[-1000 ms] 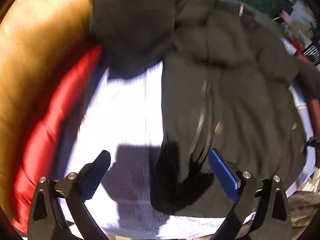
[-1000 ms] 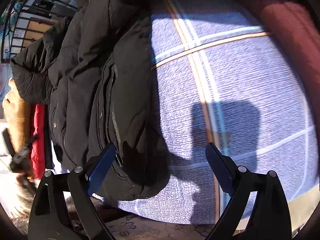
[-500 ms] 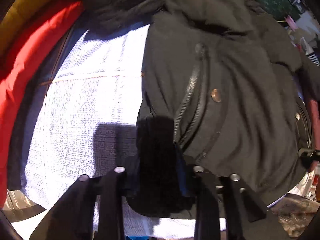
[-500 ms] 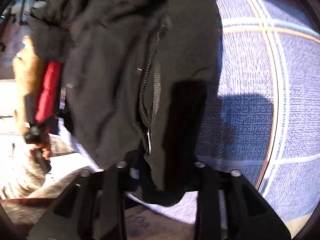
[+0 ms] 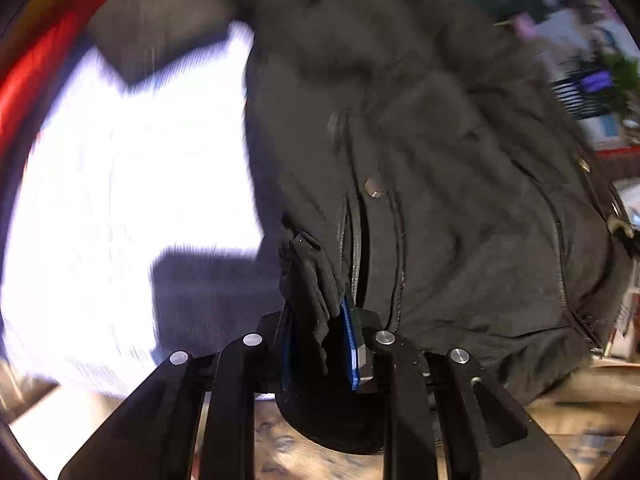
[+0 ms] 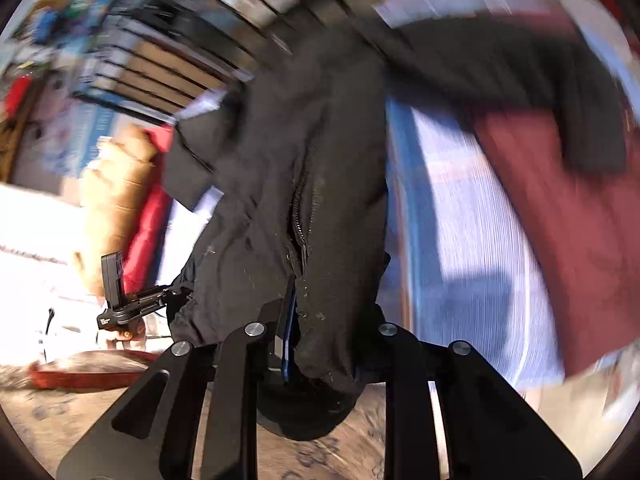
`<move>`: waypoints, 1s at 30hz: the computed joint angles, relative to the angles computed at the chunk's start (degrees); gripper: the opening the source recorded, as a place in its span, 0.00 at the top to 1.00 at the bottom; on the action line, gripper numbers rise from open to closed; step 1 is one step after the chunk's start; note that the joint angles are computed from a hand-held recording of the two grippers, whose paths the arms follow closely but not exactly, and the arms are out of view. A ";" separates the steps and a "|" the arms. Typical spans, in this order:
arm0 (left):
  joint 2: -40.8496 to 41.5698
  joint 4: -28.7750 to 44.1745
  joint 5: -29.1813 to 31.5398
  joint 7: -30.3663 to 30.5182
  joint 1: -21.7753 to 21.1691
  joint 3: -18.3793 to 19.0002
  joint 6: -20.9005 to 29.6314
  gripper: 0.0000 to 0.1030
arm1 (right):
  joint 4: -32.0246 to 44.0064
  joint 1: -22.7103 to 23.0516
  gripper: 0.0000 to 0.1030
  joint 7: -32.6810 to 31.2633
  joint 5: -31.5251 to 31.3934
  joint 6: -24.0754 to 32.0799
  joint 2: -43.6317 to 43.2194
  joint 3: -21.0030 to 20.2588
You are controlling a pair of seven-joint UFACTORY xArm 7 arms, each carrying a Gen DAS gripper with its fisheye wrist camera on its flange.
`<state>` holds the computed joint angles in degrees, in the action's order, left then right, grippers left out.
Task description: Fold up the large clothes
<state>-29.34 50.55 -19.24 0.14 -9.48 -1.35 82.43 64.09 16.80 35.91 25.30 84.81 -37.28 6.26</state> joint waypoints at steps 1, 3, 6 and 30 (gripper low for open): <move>-0.09 -2.18 0.07 -1.01 0.29 -0.26 -0.23 0.81 | -2.61 0.34 0.78 0.20 -0.48 0.20 -0.13 1.28; -0.53 -4.56 0.54 -1.38 1.02 0.16 -1.50 0.79 | -8.59 0.92 0.74 1.84 -1.11 0.35 -0.25 3.60; -1.13 -5.57 1.20 0.29 0.55 -0.18 -3.14 0.78 | -13.10 1.75 0.62 4.65 -2.43 -0.81 1.06 5.98; 6.16 8.96 16.79 -11.27 -0.03 -6.85 -9.64 0.30 | -26.39 -10.44 0.37 28.64 0.16 -27.40 -16.37 -0.88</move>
